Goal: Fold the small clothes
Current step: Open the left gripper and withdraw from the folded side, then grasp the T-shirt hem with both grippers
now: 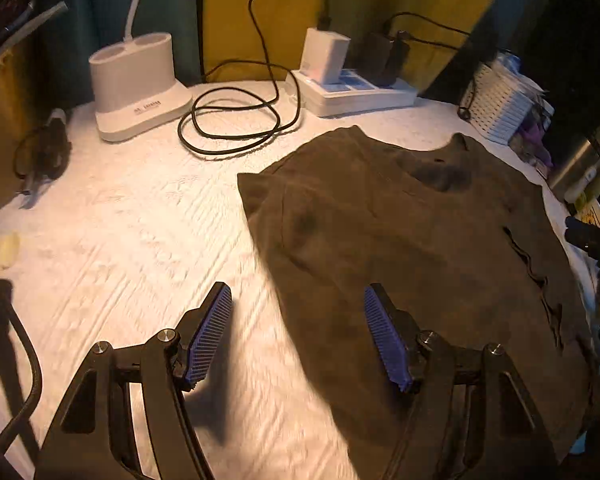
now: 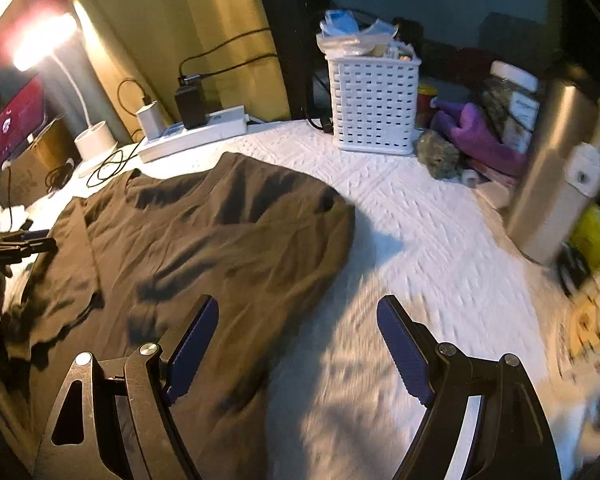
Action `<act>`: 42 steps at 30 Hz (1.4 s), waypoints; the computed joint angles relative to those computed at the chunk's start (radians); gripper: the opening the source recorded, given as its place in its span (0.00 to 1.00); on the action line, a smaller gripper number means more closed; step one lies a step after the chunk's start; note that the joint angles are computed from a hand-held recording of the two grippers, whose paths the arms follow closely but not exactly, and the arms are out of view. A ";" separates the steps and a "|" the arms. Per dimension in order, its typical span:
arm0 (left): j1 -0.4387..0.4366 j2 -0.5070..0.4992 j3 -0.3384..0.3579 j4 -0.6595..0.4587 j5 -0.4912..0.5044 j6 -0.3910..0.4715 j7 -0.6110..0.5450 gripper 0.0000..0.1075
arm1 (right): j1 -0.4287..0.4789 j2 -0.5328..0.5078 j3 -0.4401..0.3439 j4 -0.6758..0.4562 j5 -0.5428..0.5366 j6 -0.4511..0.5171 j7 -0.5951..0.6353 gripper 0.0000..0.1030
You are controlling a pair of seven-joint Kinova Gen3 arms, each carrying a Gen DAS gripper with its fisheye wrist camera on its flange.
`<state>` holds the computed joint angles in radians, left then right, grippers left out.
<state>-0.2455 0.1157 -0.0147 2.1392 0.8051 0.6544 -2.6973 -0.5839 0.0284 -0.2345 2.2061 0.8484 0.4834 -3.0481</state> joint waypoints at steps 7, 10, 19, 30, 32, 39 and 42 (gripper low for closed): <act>0.031 -0.001 0.072 0.032 0.046 -0.168 -0.121 0.28 | -0.024 0.154 0.087 -0.115 -0.024 0.017 0.171 0.58; 0.100 0.003 0.041 0.037 0.004 -0.282 -0.068 0.28 | -0.027 0.188 0.119 -0.158 -0.043 0.021 0.224 0.58; 0.041 -0.069 0.048 0.051 -0.031 -0.242 -0.003 0.32 | -0.103 0.143 0.133 -0.165 -0.012 0.151 0.191 0.74; 0.077 -0.312 -0.129 0.129 -0.024 -0.017 -0.031 0.51 | -0.229 -0.003 -0.100 -0.148 0.042 0.486 -0.029 0.75; 0.025 -0.346 -0.094 0.120 -0.094 0.053 0.051 0.51 | -0.264 -0.020 -0.145 -0.150 0.032 0.553 -0.080 0.75; 0.138 -0.467 -0.219 0.145 -0.175 0.126 0.142 0.53 | -0.399 -0.005 -0.252 -0.174 -0.013 0.731 -0.258 0.75; 0.158 -0.511 -0.246 0.161 -0.194 0.148 0.160 0.53 | -0.468 0.014 -0.272 -0.182 -0.030 0.779 -0.335 0.75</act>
<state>-0.0870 -0.3951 -0.2605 2.2997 0.6109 0.8022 -2.5376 -1.0516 0.0425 -0.5062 2.0241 0.8184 1.2620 -3.3835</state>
